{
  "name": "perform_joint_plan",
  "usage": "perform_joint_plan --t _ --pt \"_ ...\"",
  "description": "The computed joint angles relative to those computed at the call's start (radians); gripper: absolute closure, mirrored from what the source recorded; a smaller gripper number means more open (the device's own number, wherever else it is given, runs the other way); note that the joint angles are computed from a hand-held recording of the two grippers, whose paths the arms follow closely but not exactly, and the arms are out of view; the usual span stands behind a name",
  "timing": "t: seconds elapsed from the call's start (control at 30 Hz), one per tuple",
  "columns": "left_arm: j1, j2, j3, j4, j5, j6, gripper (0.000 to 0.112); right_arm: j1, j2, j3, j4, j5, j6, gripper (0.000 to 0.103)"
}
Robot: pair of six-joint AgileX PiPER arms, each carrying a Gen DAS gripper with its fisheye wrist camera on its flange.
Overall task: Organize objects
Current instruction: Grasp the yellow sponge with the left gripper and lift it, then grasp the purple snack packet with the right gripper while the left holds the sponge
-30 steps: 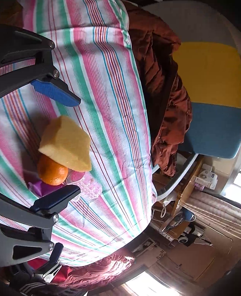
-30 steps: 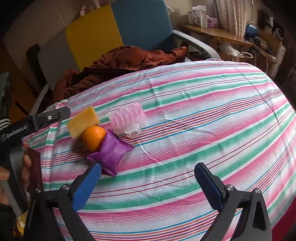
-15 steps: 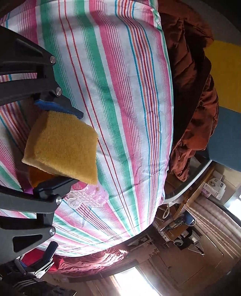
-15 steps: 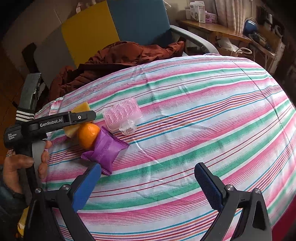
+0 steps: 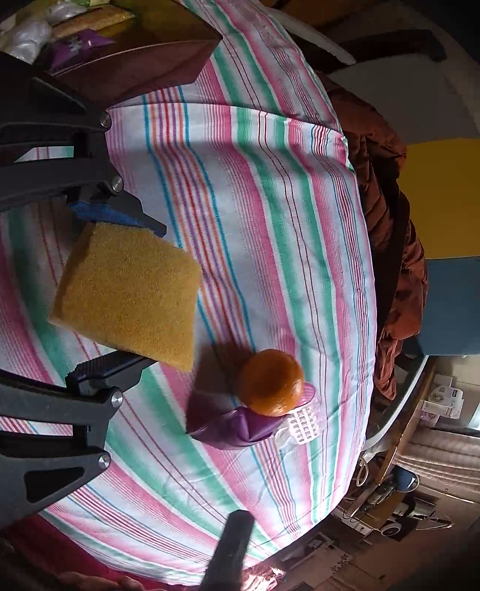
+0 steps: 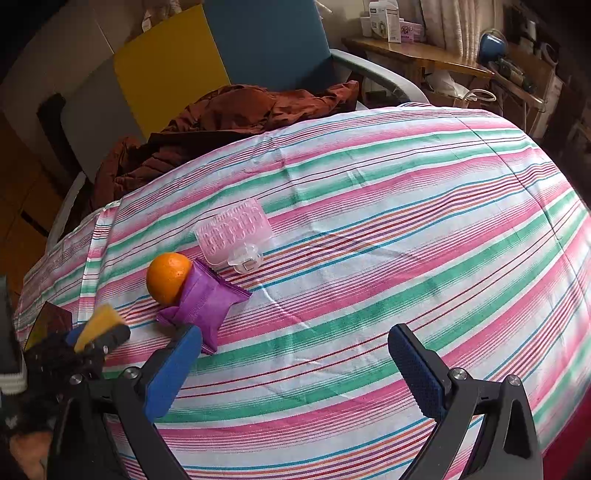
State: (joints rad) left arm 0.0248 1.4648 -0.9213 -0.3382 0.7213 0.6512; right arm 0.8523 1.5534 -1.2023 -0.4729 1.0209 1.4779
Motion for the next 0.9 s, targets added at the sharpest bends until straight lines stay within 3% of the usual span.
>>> perform_joint_plan --t 0.17,0.27,0.5,0.63,0.73,0.83,0.9 --pt "-0.095 -0.063 0.104 0.155 -0.124 -0.167 0.054 -0.004 -0.019 0.02 -0.007 -0.017 0.024 0.002" --pt "-0.086 -0.039 0.072 0.155 -0.094 -0.197 0.052 -0.006 -0.031 0.035 -0.009 -0.056 0.031 0.002" --pt "-0.068 -0.06 0.1 0.108 -0.111 -0.149 0.052 -0.029 -0.055 0.076 0.016 -0.176 0.02 0.002" --pt "-0.066 -0.068 0.111 0.095 -0.121 -0.145 0.051 -0.046 -0.087 0.126 0.056 -0.307 0.018 0.002" --pt "-0.059 -0.064 0.108 0.072 -0.114 -0.128 0.051 -0.07 -0.089 0.146 0.119 -0.408 -0.019 0.007" --pt "-0.048 -0.063 0.112 0.043 -0.117 -0.098 0.051 -0.088 -0.03 0.086 0.187 -0.386 -0.105 0.015" --pt "-0.04 -0.059 0.11 0.024 -0.115 -0.075 0.051 -0.116 0.021 0.05 0.284 -0.404 -0.211 0.029"
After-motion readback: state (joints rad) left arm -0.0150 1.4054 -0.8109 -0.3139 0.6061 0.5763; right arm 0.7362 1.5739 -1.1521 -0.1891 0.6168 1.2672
